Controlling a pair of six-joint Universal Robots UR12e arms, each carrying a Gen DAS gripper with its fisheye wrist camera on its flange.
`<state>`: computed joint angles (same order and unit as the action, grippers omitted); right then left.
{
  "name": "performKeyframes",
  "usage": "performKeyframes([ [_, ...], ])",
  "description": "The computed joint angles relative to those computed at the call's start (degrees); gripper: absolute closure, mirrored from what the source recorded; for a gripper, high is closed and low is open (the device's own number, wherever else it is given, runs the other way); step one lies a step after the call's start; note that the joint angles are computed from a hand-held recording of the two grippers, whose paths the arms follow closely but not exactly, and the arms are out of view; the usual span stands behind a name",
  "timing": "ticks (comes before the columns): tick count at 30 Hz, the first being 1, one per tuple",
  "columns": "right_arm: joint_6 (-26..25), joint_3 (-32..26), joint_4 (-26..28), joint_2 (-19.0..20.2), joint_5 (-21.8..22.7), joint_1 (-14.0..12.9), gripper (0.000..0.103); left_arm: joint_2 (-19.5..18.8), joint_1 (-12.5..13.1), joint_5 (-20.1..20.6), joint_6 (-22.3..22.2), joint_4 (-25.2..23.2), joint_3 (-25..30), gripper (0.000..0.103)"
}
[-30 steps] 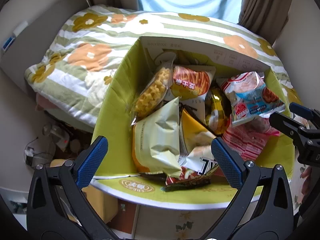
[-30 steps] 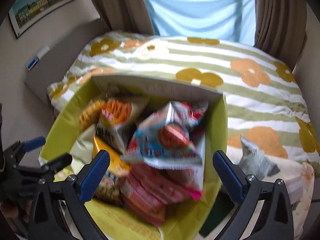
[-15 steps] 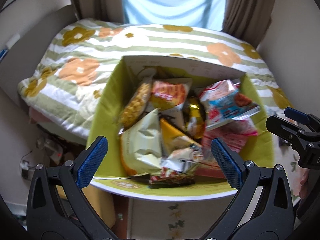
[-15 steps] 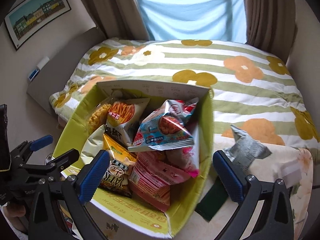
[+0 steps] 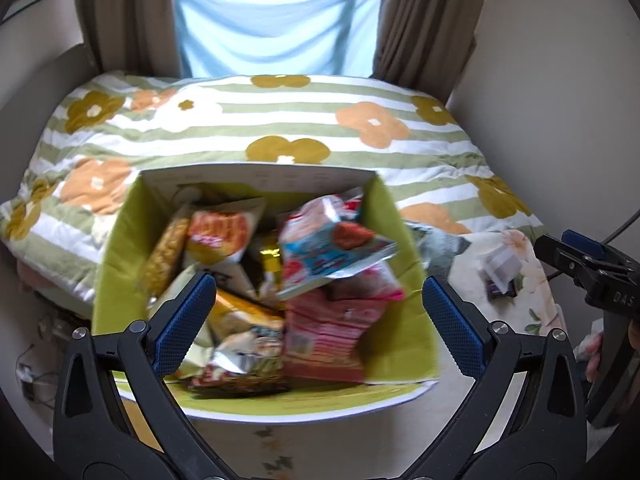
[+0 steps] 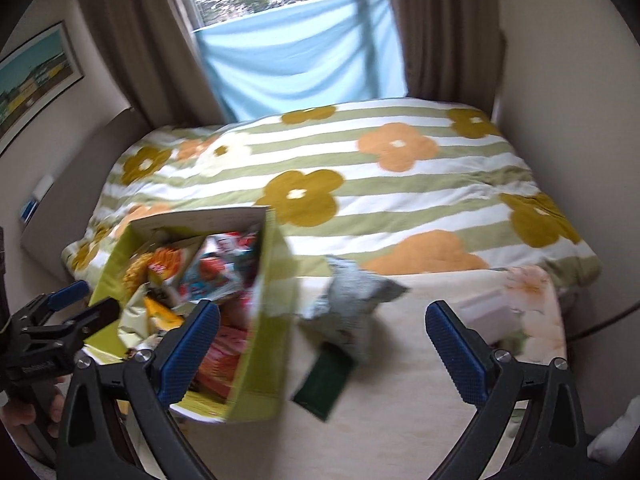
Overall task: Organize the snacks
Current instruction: 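Move both open tools back to the remaining snacks on the bed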
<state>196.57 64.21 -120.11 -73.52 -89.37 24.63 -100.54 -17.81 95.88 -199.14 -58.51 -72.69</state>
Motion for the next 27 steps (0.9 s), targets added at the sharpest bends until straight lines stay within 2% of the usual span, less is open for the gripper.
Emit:
performKeyframes([
  [5,-1.3,3.5,-2.0,-2.3,1.1,-3.0,0.001,-3.2,-3.0,3.1,-1.8,-2.0,4.4,0.001],
  [9,-3.8,5.7,-2.3,-3.7,4.7,-5.9,0.001,-6.7,-5.1,3.7,-1.8,-4.1,9.0,0.001],
  [12,-6.2,7.4,-2.1,-4.5,6.4,-7.8,0.001,-11.2,-7.2,5.4,0.5,-9.8,15.5,0.001],
  [16,-9.6,9.4,-0.9,-5.2,8.7,-10.2,0.001,-17.7,-8.5,4.7,1.5,-19.7,25.0,0.001],
  [21,-15.3,10.0,3.7,-4.9,12.2,-12.7,0.001,-24.4,-9.0,2.9,1.8,-28.9,34.3,0.001],
  [27,-19.4,11.6,5.7,-4.7,14.2,-14.3,0.000,-32.1,-9.4,4.5,3.8,-38.7,45.5,0.005],
])
